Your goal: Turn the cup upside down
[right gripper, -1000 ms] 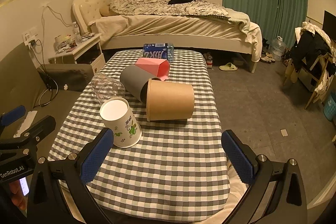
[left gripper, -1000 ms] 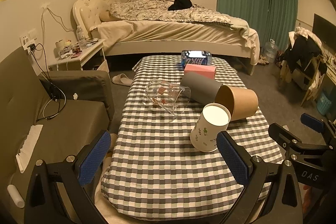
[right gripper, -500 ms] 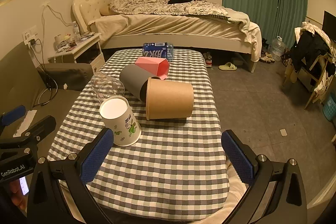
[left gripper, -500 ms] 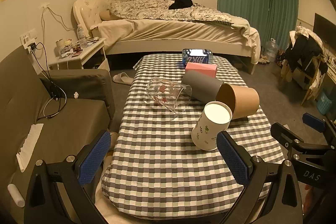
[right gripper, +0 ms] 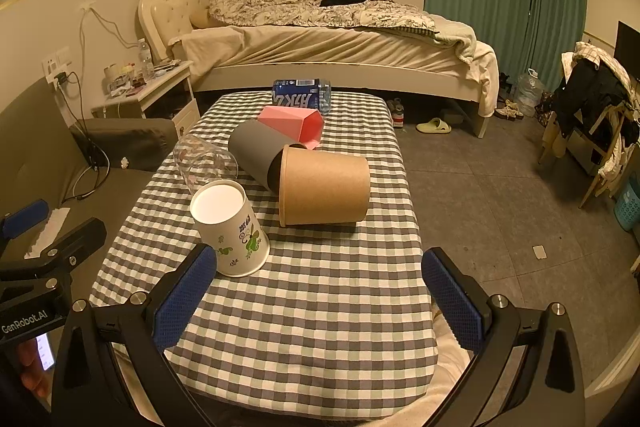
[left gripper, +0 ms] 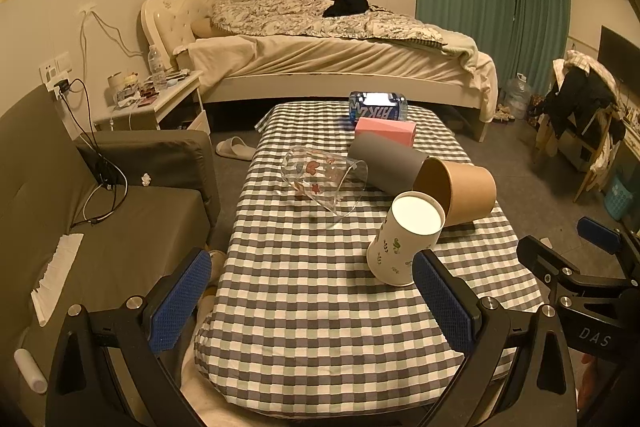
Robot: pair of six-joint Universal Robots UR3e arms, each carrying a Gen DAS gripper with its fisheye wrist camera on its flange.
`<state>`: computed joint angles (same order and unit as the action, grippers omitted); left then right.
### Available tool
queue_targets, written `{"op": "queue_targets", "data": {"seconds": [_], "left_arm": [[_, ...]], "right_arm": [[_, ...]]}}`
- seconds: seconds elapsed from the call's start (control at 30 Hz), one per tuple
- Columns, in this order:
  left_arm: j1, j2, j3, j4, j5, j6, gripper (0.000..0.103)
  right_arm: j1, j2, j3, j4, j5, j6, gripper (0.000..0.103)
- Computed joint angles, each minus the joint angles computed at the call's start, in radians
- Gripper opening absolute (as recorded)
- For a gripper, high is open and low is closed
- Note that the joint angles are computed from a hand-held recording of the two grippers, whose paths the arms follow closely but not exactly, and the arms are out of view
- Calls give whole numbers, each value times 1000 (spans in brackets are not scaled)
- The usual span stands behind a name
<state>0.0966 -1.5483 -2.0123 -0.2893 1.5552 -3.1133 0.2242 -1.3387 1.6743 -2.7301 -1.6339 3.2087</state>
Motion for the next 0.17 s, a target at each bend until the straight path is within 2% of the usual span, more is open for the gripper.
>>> {"op": "queue_targets", "data": {"seconds": [0.17], "left_arm": [[1, 5, -27, 39, 8, 13, 103]], "right_arm": [[3, 1, 4, 2, -3, 2, 103]]}}
